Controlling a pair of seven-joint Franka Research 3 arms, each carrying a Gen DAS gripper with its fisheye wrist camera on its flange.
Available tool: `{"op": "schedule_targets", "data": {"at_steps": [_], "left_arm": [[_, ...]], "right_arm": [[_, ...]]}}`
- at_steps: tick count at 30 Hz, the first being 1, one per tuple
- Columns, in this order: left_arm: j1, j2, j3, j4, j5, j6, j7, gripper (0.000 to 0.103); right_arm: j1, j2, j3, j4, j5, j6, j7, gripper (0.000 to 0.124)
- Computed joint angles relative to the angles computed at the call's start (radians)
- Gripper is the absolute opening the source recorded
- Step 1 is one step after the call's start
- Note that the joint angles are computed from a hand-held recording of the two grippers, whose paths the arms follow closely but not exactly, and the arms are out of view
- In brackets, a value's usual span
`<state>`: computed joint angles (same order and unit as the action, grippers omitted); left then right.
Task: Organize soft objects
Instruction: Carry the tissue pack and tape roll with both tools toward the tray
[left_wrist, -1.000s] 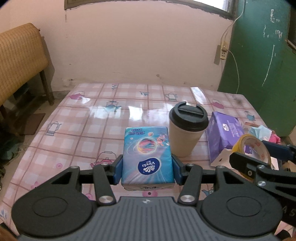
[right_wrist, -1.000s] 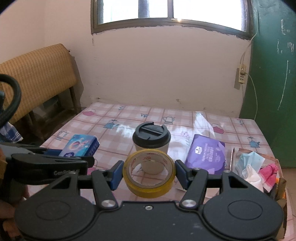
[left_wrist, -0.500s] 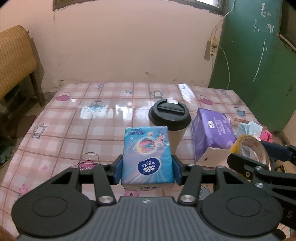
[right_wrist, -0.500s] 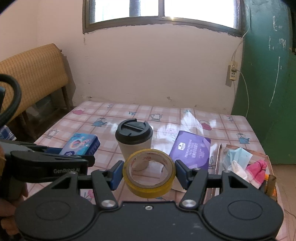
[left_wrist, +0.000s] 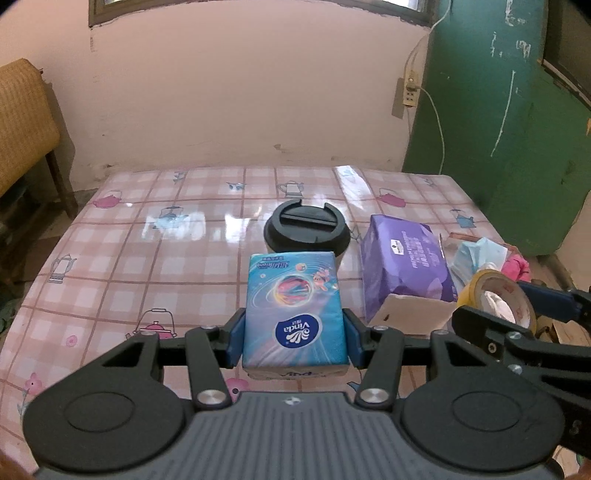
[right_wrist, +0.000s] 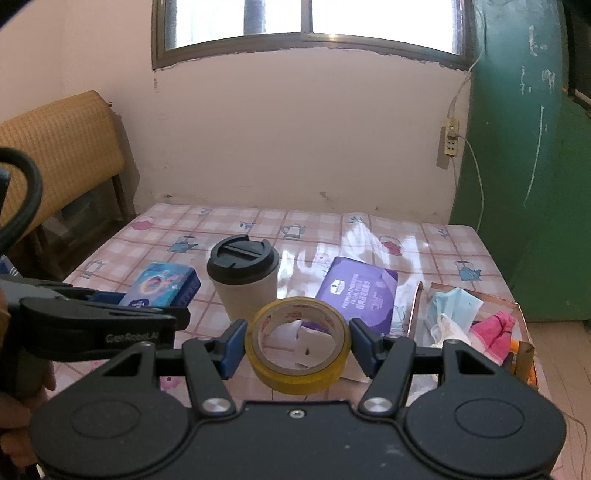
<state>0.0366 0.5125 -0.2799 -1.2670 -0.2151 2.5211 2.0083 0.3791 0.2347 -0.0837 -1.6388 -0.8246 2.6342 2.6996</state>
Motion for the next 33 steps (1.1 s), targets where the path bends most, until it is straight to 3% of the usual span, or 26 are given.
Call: {"op": "schedule_targets", "data": {"at_steps": [33], "left_arm": [[-0.045,-0.058,-0.035,-0.091,-0.049,0.027,0.063,0.054]], "right_arm": [[-0.106,-0.166,0.066,-0.19,-0.1,-0.038,0.085,0.072]]}}
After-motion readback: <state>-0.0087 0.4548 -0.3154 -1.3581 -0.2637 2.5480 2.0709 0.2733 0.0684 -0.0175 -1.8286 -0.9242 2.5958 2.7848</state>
